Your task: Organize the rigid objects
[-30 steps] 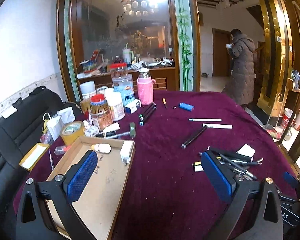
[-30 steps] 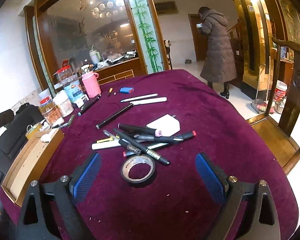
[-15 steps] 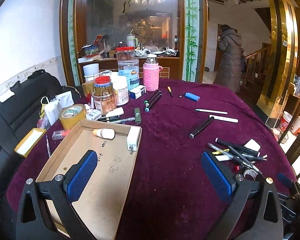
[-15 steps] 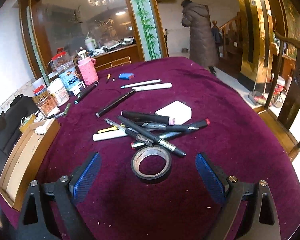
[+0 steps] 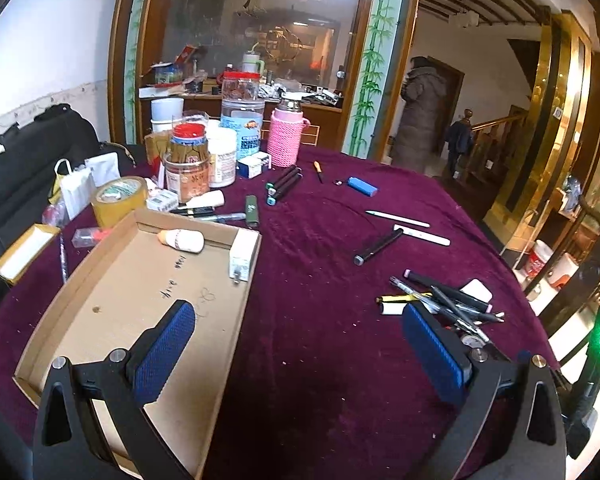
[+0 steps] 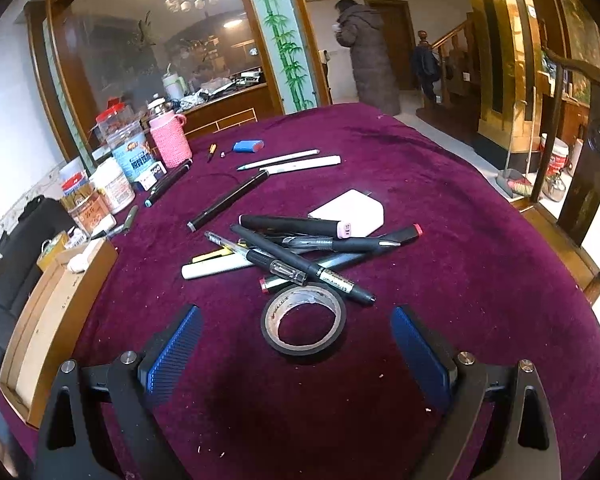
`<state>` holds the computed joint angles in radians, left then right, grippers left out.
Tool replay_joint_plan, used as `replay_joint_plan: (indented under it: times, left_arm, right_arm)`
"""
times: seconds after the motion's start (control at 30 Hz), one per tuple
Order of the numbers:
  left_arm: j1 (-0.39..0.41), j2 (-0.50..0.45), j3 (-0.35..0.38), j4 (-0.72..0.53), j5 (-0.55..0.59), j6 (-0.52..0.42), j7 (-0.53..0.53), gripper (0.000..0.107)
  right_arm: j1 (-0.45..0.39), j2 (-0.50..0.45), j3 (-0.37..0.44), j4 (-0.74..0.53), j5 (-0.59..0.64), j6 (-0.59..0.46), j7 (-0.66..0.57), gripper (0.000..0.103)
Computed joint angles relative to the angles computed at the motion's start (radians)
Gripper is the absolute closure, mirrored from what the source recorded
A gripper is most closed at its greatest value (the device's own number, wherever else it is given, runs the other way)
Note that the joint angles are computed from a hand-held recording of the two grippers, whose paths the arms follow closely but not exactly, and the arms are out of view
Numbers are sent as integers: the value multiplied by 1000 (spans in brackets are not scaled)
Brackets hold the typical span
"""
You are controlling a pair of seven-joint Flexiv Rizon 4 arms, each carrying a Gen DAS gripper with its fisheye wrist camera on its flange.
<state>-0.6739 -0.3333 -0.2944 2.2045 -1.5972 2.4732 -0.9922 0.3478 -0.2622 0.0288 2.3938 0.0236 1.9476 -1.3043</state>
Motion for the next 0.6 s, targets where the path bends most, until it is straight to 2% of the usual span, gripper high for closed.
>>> replay_joint_plan:
  times: [0.23, 0.3, 0.47, 0.53, 0.6]
  left_arm:
    - [-6, -9, 4, 5, 61, -35, -49, 4]
    - [-6, -13, 1, -9, 68, -53, -40, 4]
    - [-21, -38, -12, -52, 50, -44, 35, 4]
    - [-24, -37, -18, -58, 30, -42, 58, 4]
    - [-28, -30, -18, -52, 17, -22, 56, 4]
  right_arm:
    - [-75, -11, 59, 6, -52, 33, 36, 6]
    - [-90, -14, 69, 6, -66, 38, 48, 6]
    - [-202, -34, 140, 14, -177, 77, 120, 6]
    - [-221, -34, 144, 19, -207, 89, 140, 6]
    - [-174, -10, 94, 17, -183, 97, 90, 6]
